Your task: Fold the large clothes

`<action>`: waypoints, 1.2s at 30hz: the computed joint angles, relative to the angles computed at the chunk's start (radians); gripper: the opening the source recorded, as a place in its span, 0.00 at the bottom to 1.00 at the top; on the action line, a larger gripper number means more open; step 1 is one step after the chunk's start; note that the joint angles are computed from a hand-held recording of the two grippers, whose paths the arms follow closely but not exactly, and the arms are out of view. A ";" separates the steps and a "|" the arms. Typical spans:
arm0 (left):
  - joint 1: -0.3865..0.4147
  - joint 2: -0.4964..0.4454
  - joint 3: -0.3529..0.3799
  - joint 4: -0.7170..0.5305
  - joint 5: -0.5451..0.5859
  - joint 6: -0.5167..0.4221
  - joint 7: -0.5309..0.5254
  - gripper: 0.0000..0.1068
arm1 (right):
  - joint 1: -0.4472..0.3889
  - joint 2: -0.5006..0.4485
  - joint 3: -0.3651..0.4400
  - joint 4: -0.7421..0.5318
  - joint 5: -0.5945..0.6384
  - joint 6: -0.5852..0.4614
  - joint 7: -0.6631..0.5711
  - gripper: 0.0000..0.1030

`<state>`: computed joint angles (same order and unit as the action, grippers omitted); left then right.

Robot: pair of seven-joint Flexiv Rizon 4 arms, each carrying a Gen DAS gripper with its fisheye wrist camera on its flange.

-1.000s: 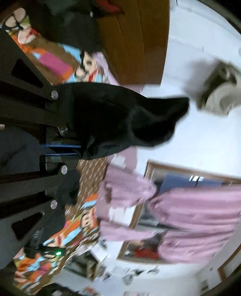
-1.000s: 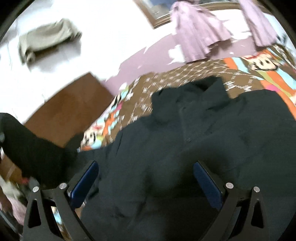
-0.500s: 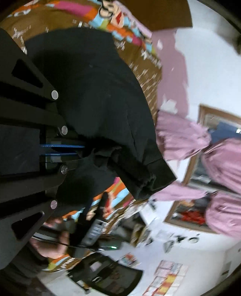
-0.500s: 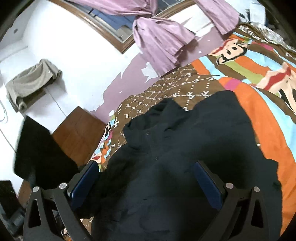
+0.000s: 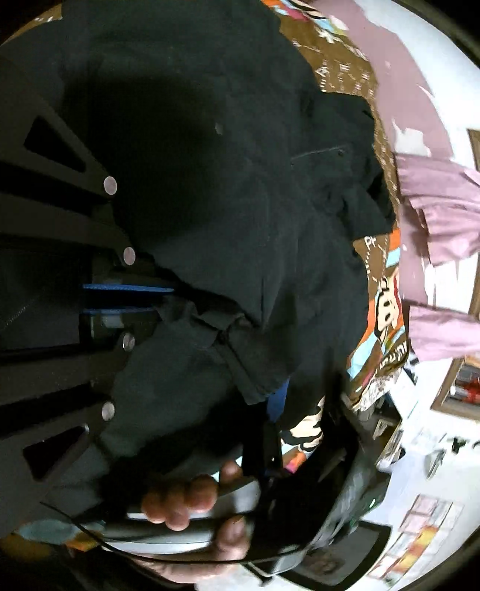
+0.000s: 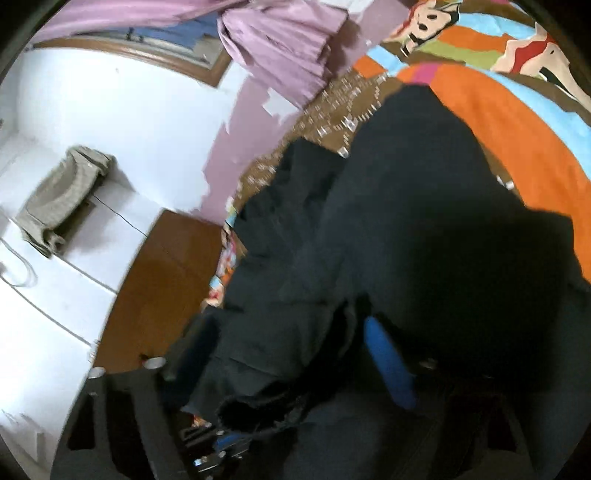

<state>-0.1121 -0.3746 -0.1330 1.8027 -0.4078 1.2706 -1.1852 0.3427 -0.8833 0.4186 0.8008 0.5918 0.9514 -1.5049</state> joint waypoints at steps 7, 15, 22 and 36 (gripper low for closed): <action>0.111 0.034 -0.178 0.102 -0.338 0.014 0.251 0.59 | 0.032 0.028 -0.049 0.046 -0.083 -0.055 0.068 0.25; 0.092 0.179 -0.207 0.190 -0.804 0.131 0.557 0.61 | 0.100 0.120 -0.136 0.194 -0.235 0.139 0.108 0.05; -0.111 0.090 0.243 0.087 -0.272 0.194 -0.022 0.64 | 0.264 0.175 -0.461 0.344 -0.566 0.308 0.437 0.09; 0.147 0.023 -0.017 0.009 -0.204 0.088 0.129 0.64 | 0.172 0.084 -0.265 0.213 -0.760 0.273 0.212 0.66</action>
